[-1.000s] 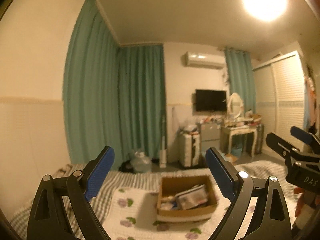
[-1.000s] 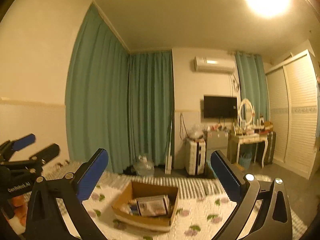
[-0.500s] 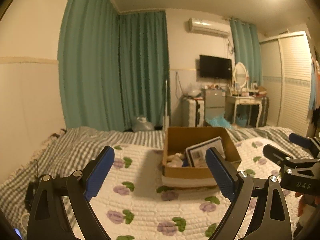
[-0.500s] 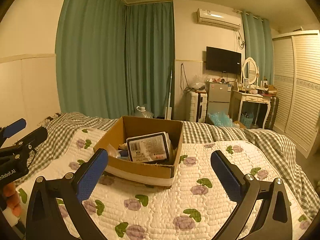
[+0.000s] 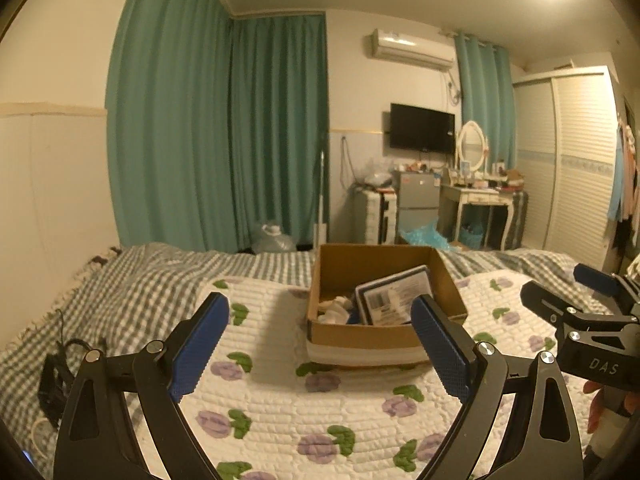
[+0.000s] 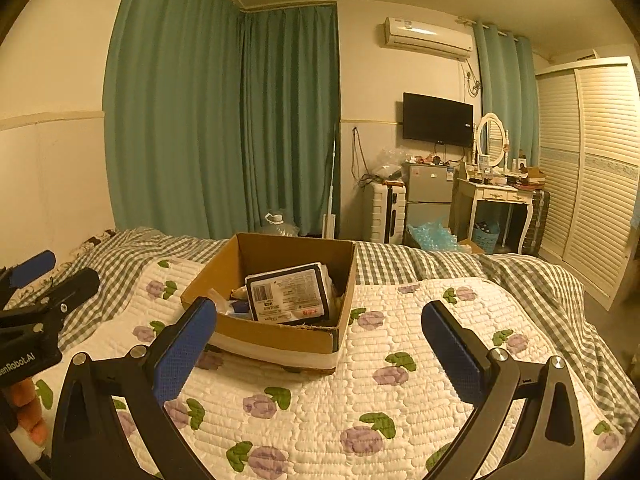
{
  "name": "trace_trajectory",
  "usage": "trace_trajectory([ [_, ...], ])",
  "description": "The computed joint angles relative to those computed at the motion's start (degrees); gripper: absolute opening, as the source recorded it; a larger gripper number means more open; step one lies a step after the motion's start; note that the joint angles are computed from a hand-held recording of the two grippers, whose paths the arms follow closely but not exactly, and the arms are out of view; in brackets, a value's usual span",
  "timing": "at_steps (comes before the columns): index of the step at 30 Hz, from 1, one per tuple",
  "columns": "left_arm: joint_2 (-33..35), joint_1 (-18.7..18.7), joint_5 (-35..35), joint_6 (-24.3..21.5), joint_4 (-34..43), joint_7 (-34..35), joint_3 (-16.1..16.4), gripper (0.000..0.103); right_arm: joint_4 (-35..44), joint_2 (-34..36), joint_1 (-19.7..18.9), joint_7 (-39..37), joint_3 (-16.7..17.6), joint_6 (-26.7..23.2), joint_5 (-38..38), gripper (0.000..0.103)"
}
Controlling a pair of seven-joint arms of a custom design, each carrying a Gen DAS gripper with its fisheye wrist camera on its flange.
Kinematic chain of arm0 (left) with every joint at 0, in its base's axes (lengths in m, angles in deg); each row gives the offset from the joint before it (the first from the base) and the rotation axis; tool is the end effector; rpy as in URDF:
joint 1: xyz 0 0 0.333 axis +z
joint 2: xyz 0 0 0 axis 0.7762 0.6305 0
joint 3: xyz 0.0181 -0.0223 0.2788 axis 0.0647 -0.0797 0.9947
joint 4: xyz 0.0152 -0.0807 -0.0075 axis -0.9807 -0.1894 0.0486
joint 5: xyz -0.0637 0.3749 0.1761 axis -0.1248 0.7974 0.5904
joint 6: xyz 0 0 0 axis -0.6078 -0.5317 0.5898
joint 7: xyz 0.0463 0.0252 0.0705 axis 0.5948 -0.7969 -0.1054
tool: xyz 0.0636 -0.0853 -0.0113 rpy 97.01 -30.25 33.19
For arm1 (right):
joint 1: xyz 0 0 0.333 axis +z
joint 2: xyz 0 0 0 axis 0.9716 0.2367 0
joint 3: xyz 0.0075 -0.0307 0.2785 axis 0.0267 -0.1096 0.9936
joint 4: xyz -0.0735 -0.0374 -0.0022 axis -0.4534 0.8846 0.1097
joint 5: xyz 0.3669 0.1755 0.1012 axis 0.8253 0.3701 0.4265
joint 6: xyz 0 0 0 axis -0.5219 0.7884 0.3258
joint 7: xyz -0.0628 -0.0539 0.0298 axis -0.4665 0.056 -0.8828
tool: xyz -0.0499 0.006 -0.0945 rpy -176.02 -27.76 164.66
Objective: Organize soft objects
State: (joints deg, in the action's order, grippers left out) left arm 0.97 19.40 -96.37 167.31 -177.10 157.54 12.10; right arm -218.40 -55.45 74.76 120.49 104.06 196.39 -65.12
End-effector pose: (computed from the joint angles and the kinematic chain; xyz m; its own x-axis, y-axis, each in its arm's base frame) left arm 0.4746 -0.3631 0.4633 -0.4371 -0.8993 0.0103 -0.2714 0.1210 -0.9548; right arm 0.3639 0.2096 0.5085 -0.2693 -0.9629 -0.0179 -0.3536 0.1162 -0.9281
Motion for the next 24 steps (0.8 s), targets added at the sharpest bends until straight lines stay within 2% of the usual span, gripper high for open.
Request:
trace_trajectory([
  [11,-0.05,-0.36,-1.79,-2.33,0.33,1.76,0.88,0.094,-0.38,-0.69,0.2,0.53,0.12,-0.08,-0.06,0.103],
  [16,0.54,-1.02,-5.07,-1.2,1.2,5.01,0.91,0.094,-0.35,-0.52,0.27,0.44,0.0,0.14,-0.04,0.103],
  [24,0.23,-0.51,-4.43,-1.48,0.7,5.01,0.46,0.094,-0.45,-0.32,0.08,0.15,0.05,0.75,0.11,0.103],
])
